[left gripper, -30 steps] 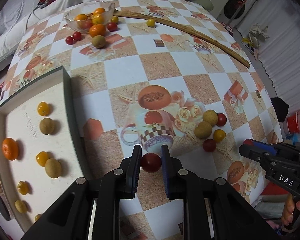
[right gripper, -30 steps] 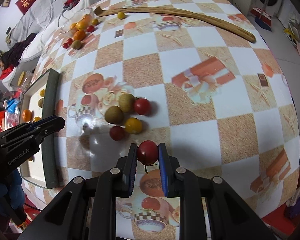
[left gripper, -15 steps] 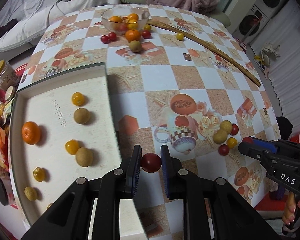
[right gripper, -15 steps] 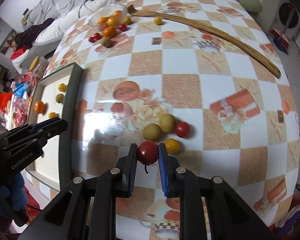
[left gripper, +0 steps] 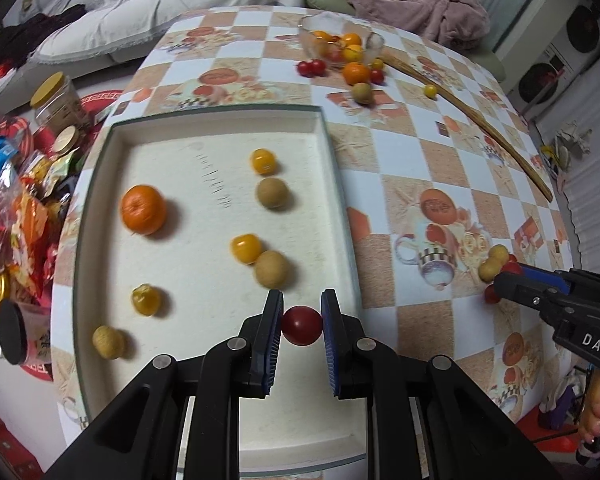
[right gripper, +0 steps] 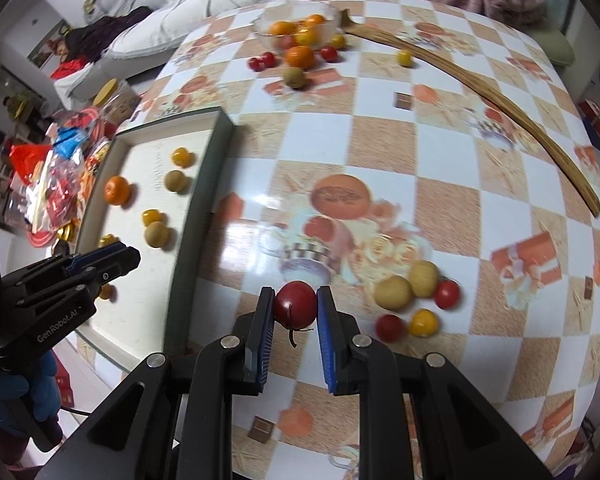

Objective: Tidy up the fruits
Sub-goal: 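Carry both red tomatoes into the white tray and open both grippers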

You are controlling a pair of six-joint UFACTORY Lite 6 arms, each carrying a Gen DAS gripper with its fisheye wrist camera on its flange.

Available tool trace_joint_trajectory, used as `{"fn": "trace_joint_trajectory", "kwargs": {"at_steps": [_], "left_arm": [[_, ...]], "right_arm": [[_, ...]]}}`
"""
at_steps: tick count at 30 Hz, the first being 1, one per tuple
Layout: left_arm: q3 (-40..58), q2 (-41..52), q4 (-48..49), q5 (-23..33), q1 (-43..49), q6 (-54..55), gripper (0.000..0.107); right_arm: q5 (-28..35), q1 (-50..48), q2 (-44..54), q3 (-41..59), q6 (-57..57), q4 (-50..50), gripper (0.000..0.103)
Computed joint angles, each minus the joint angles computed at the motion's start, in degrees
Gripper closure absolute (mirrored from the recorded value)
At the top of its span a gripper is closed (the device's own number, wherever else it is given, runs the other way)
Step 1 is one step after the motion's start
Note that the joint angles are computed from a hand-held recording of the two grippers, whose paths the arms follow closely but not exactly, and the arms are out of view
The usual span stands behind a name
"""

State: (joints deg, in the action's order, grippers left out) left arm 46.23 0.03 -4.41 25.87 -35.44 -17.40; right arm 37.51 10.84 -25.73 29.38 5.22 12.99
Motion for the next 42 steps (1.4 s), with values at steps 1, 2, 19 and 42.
{"fn": "trace_joint_trajectory", "kwargs": {"at_steps": [1,2,19,42], "left_arm": [[-1.2,-0.8,0.2,-0.1,0.9,0.0,0.086],[-2.1,-1.5,0.2,-0.2,1.7,0.1,0.086],[-9.5,-1.7,3.4,-4.7,5.0,-2.8,0.086],[-12.3,-1.3,30.8,-3.9,-4.2,-30.8,0.075]], "right_arm": [[-0.6,1.4,1.0,0.8,0.7,-0.1,0.08],[-0.9,2.3,1.8,1.4,1.0,0.0,0.08],[-6.7,12.7,36.8,29.6,-13.5,14.8,0.08],[4.7,20.0,73.9,70.6,-13.4,6.3,0.07]]}}
